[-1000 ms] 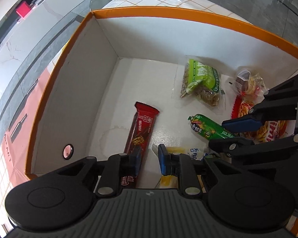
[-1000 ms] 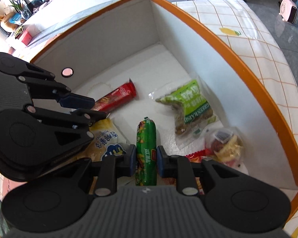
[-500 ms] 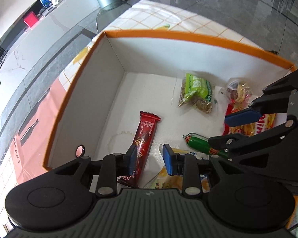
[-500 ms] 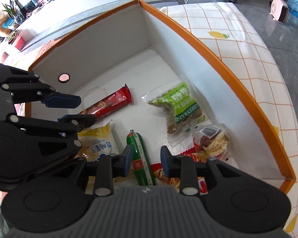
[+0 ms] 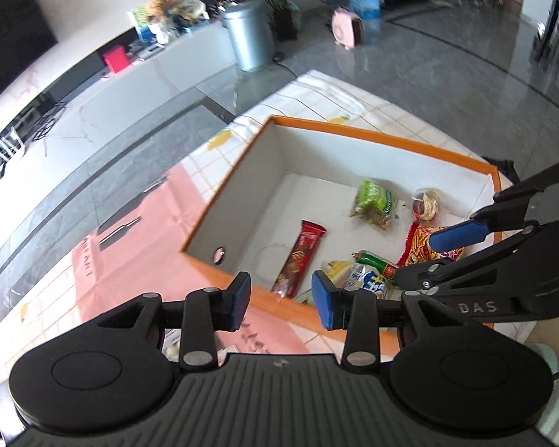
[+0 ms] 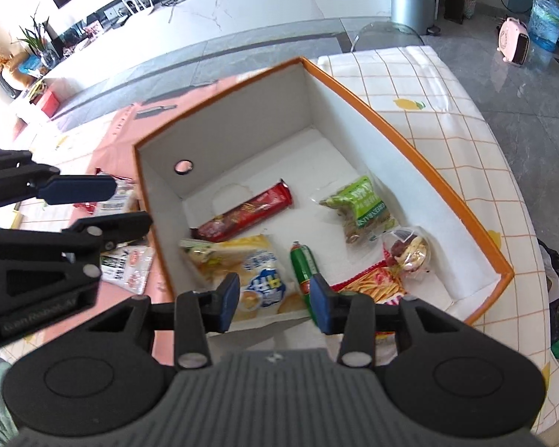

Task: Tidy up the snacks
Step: 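Move both grippers back toward the remaining snacks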

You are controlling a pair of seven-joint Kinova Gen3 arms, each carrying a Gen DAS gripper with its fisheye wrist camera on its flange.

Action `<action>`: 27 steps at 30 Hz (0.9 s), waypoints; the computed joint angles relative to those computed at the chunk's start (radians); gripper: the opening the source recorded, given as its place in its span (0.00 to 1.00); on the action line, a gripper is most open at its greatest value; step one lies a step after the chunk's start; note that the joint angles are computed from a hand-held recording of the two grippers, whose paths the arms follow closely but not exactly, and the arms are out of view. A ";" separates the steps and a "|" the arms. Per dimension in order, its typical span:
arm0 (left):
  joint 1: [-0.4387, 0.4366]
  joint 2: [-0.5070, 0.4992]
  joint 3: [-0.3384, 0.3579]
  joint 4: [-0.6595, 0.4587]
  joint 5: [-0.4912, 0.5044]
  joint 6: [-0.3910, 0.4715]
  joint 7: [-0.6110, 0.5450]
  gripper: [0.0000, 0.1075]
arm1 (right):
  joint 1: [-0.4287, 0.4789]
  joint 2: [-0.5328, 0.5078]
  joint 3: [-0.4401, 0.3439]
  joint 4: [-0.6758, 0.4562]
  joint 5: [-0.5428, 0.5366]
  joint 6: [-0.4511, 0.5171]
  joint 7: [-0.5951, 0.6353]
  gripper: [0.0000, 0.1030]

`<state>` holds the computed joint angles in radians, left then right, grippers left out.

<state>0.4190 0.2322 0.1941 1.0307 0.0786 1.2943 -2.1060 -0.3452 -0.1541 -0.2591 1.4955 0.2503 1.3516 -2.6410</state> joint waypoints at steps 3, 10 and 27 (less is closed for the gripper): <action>-0.071 -0.057 -0.019 0.046 0.063 -0.019 -0.024 0.44 | -0.027 0.004 -0.050 -0.031 0.038 0.014 -0.053 0.40; -0.223 -0.171 -0.080 0.159 0.197 -0.074 -0.056 0.48 | -0.117 0.036 -0.136 -0.074 0.146 -0.011 -0.233 0.40; -0.450 -0.277 -0.218 0.401 0.461 -0.123 -0.182 0.53 | -0.505 0.267 -0.184 -0.118 0.592 0.103 -0.711 0.40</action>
